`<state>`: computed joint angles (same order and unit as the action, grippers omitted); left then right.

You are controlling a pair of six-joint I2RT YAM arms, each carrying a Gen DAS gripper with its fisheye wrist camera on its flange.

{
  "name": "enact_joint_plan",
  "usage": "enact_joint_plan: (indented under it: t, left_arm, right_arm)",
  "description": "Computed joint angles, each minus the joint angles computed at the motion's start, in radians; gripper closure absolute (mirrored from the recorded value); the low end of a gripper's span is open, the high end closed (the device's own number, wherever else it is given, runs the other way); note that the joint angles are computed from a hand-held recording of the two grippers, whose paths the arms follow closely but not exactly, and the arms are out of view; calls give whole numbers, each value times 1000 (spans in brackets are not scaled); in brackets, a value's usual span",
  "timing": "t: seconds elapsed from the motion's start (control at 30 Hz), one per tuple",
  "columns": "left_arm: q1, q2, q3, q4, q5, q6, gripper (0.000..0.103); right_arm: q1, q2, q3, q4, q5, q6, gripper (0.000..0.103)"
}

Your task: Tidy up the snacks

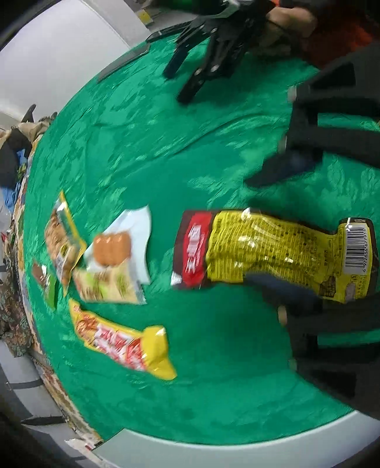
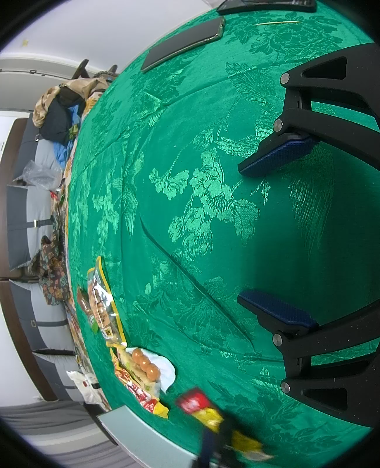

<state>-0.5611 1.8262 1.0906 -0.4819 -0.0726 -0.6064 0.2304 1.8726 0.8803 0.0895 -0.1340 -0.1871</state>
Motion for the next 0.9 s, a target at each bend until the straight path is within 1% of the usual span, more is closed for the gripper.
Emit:
enact_joint_plan:
  t: [0.03,0.1,0.13,0.2,0.27,0.33,0.37,0.4,0.47,0.5,0.53,0.6,0.67,0.73,0.8,0.83,0.87,0.9]
  left_arm:
    - [-11,6,2,-5,-32,-1,19]
    - [-15,27,17,-19,-91,-1,18]
    - [-10,31,16,-17,-96,-2,18]
    - [12,37,-5,16,-88,-19,18]
    - [14,20,-37,58,-105,-41,19]
    - [-7,4,-63,80,-147,-79,29]
    - [-19,-9,-78,86,-167,-93,42]
    - [-27,-17,-88,88,-179,-105,47]
    - [-42,-56,-135,105,-184,-152,48]
    - [-49,-75,-156,104,-194,-180,51]
    - [-61,-92,-173,82,-221,-223,53]
    - [-65,-115,-202,50,-266,-291,53]
    - [-35,-170,-268,50,-295,-338,53]
    - [16,-221,-325,73,-288,-340,51]
    - [57,-240,-360,117,-279,-331,46]
    - [70,-256,-387,144,-292,-328,45]
    - [76,-266,-405,167,-298,-320,40]
    - [77,-273,-424,188,-309,-312,32]
  right_arm:
    - [0,0,1,-1,0,0,20]
    - [0,0,1,0,0,0,20]
    - [0,0,1,-1,0,0,20]
    - [0,0,1,-1,-1,0,20]
    - [0,1,2,-2,0,0,20]
    - [0,0,2,-2,0,0,20]
    - [0,0,1,-1,0,0,20]
    - [0,0,2,-2,0,0,20]
    - [-1,0,2,-2,0,0,20]
    - [-1,0,2,-2,0,0,20]
    - [-1,0,2,-2,0,0,20]
    - [0,0,2,-3,0,0,20]
    - [0,0,2,-3,0,0,20]
    - [-1,-1,1,-2,0,0,20]
    - [-1,-1,1,-2,0,0,20]
    - [-1,-1,1,-3,0,0,20]
    - [0,-1,2,-3,0,0,20]
    - [0,-1,2,-3,0,0,20]
